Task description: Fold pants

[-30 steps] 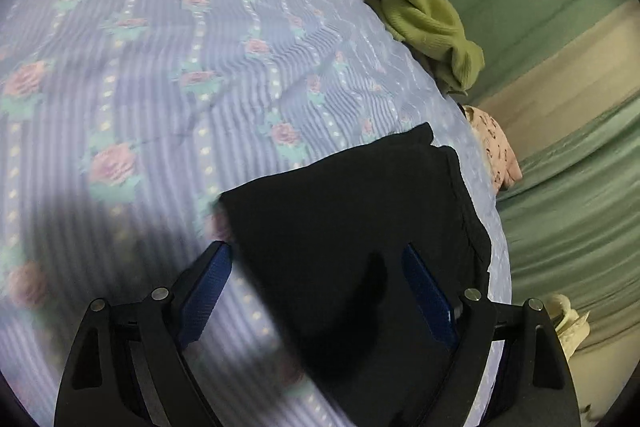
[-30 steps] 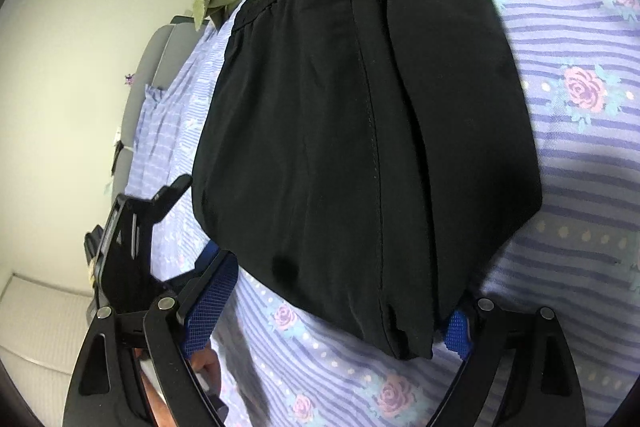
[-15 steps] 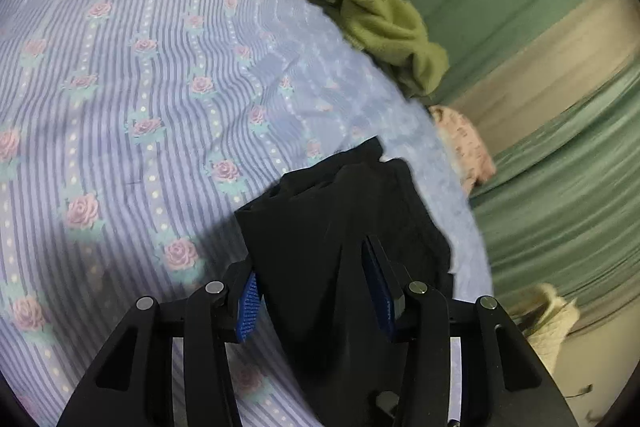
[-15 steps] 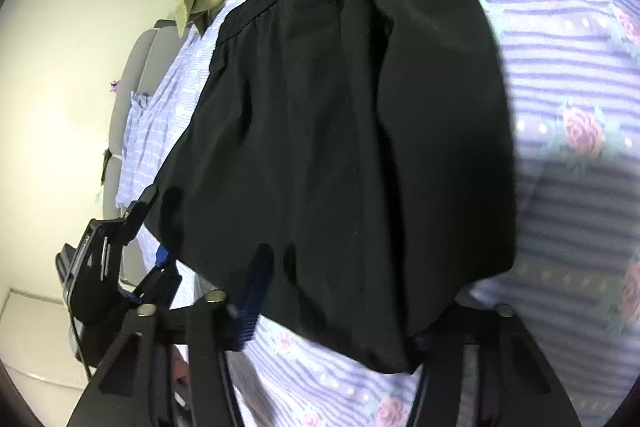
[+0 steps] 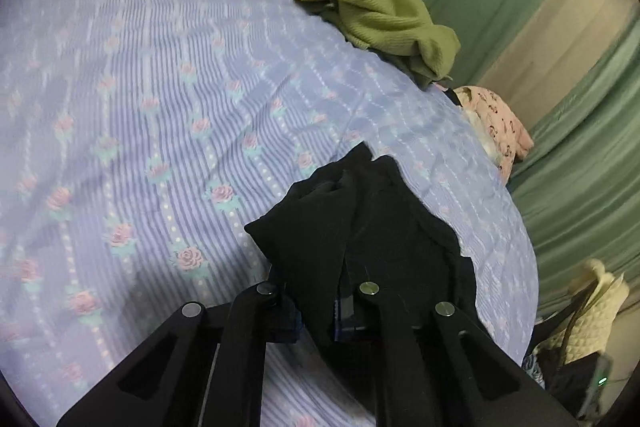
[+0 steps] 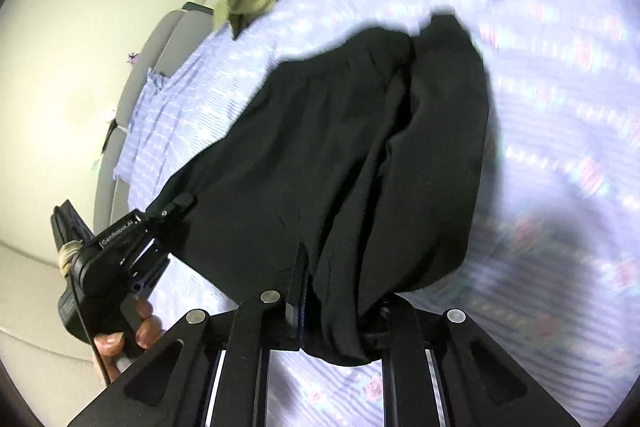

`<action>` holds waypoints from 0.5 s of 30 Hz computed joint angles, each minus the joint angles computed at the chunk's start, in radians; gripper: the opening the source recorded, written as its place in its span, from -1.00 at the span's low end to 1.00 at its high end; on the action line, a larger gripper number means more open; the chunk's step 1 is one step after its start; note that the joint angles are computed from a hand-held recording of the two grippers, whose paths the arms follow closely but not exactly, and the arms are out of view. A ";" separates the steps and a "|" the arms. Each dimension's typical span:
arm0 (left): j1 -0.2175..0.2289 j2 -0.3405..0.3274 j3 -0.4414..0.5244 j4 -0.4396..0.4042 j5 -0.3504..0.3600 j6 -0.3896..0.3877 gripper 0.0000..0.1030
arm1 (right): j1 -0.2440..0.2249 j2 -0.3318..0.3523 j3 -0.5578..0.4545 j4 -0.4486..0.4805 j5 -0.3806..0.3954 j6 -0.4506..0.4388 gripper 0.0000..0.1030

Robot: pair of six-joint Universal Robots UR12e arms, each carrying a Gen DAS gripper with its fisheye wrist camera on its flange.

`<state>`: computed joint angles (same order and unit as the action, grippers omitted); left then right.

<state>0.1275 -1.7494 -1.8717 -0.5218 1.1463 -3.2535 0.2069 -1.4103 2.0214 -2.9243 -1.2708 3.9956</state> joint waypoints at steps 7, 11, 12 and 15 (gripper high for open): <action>-0.017 0.107 0.001 -0.062 0.048 0.044 -0.80 | -0.036 -0.101 -0.003 0.023 0.043 -0.005 -0.72; -0.015 0.191 -0.023 -0.097 0.047 0.044 -0.80 | -0.036 -0.180 0.002 0.083 0.053 -0.049 -0.72; -0.013 0.212 -0.032 -0.104 0.044 0.045 -0.80 | -0.034 -0.201 0.006 0.100 0.051 -0.060 -0.72; -0.010 0.286 -0.059 -0.144 0.053 0.060 -0.80 | -0.028 -0.254 0.007 0.161 0.051 -0.101 -0.72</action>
